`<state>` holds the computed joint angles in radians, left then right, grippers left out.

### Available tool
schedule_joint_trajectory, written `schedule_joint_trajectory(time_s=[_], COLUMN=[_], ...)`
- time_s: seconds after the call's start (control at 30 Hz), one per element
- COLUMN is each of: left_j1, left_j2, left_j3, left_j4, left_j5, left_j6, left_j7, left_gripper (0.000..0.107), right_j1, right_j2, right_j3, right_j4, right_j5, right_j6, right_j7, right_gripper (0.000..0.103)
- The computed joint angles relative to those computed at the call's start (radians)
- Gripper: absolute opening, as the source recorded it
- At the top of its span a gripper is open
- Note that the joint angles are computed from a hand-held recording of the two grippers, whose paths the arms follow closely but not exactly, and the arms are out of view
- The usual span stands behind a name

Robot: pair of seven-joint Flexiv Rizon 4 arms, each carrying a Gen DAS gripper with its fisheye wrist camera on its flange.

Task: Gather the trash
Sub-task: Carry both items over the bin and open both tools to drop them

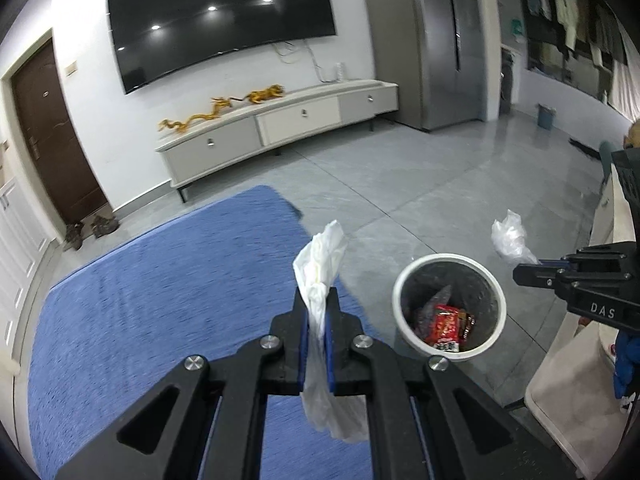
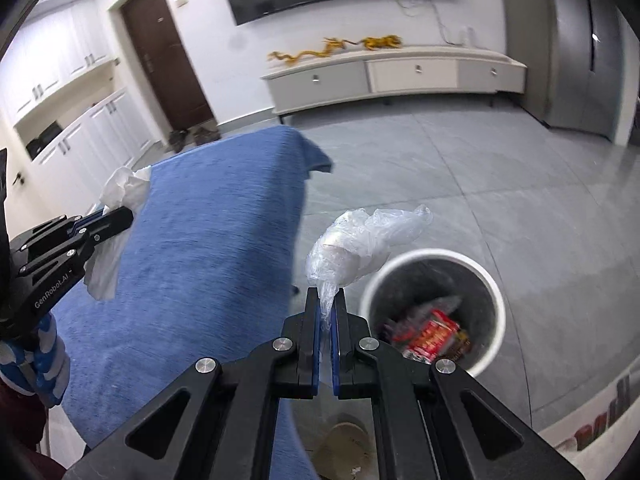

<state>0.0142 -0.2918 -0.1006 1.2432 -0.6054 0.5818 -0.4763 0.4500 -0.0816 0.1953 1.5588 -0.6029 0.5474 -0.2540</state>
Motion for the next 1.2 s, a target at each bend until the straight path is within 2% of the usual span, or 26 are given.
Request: schedule_joint_trajectory(time_s=[0.23,0.67,0.97,1.03,1.2], left_j1=[-0.075,-0.198,-0.27,-0.282,-0.3], left_j2=[0.001,-0.089,-0.181,-0.202,-0.256], left_j3=[-0.014,-0.03,-0.023,-0.021,-0.017], left_j4=[0.03,-0.013,-0.106,-0.131,-0.213], left_j5=[0.077,0.266,0.385,0.405,0.429], left_j6=[0.02,0.04,-0.019,-0.043,-0.138], left_j7=[-0.023,-0.119,-0.219,-0.237,-0.288], left_gripper=[0.006,0.006,0.007,0.01,0.01], right_j1=[-0.064,-0.152,-0.18,-0.184,-0.192], right_j2=[0.078,0.09,0.062,0.054,0.025], right_j3=[0.005,-0.015,-0.032,-0.035,-0.044], right_j4=[0.145,0.277,0.296,0.295,0.28], right_j5=[0.054,0.196,0.281,0.299,0.347], right_j6=[0.074,0.209,0.23,0.221,0.195], right_j7=[0.056,0.054,0.017,0.008,-0.027], right_gripper=[0.004,0.004,0.004,0.005,0.009])
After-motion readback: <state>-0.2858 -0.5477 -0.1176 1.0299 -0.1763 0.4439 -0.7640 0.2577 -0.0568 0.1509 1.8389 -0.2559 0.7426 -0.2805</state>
